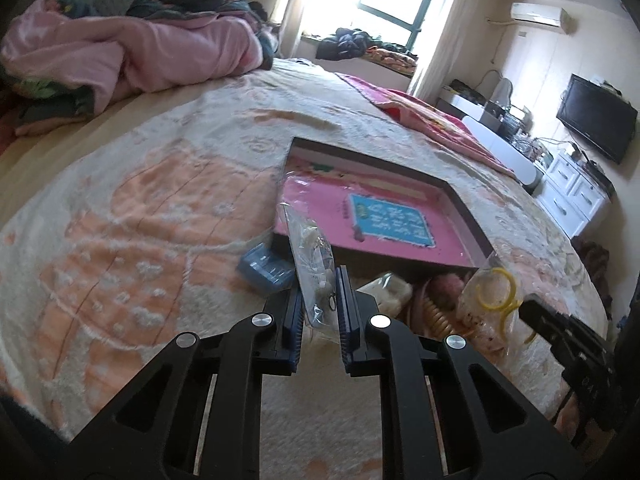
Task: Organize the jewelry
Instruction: 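Carry both bags over the pink-lined box and open both tools to drop them inside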
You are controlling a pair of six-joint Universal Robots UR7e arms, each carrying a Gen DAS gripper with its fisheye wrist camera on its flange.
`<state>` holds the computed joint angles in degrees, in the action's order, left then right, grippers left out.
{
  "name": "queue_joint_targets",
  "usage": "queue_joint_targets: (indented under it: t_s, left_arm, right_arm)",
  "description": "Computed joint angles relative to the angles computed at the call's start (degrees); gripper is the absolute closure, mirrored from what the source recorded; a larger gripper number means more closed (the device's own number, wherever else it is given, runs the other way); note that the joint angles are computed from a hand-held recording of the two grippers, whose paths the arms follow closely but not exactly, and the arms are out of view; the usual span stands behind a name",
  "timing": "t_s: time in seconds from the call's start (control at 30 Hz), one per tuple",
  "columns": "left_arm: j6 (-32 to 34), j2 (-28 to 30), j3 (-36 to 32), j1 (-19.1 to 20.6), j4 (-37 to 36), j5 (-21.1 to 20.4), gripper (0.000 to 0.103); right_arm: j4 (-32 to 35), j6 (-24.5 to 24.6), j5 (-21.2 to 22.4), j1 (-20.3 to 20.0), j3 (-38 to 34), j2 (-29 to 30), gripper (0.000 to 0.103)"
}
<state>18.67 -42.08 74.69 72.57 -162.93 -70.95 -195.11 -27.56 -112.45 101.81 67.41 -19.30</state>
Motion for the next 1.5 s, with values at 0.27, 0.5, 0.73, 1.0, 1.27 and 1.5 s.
queue_joint_targets:
  t_s: [0.27, 0.5, 0.73, 1.0, 1.27, 1.5]
  left_arm:
    - [1.85, 3.69, -4.26, -1.43, 1.20, -1.13, 0.094]
    - [2.17, 8.46, -11.78, -1.93, 4.91, -3.27, 0.094]
    - [2.25, 13.89, -21.46, -1.40, 11.61, -3.32, 0.094]
    - [1.76, 18.36, -30.16, -0.46, 17.72, -2.16, 0.094]
    - [1.20, 21.39, -35.77, 0.42, 22.97, -0.34, 0.094]
    - [1.79, 21.73, -35.96, 0.41, 23.99, 0.44, 0.094]
  right_arm:
    - [-2.48, -0.99, -2.41, -0.85, -3.00, 0.22, 0.087]
    - [-0.54, -0.20, -3.22, -1.80, -6.67, 0.34, 0.087]
    - [5.22, 2.65, -2.69, -3.12, -11.66, 1.25, 0.087]
    - [11.09, 1.79, -3.09, -3.82, -20.44, 5.36, 0.087]
    - [18.99, 3.84, -4.07, -4.55, -29.89, 9.99, 0.087]
    - [22.20, 5.13, -5.10, -4.90, -32.49, 11.47, 0.087]
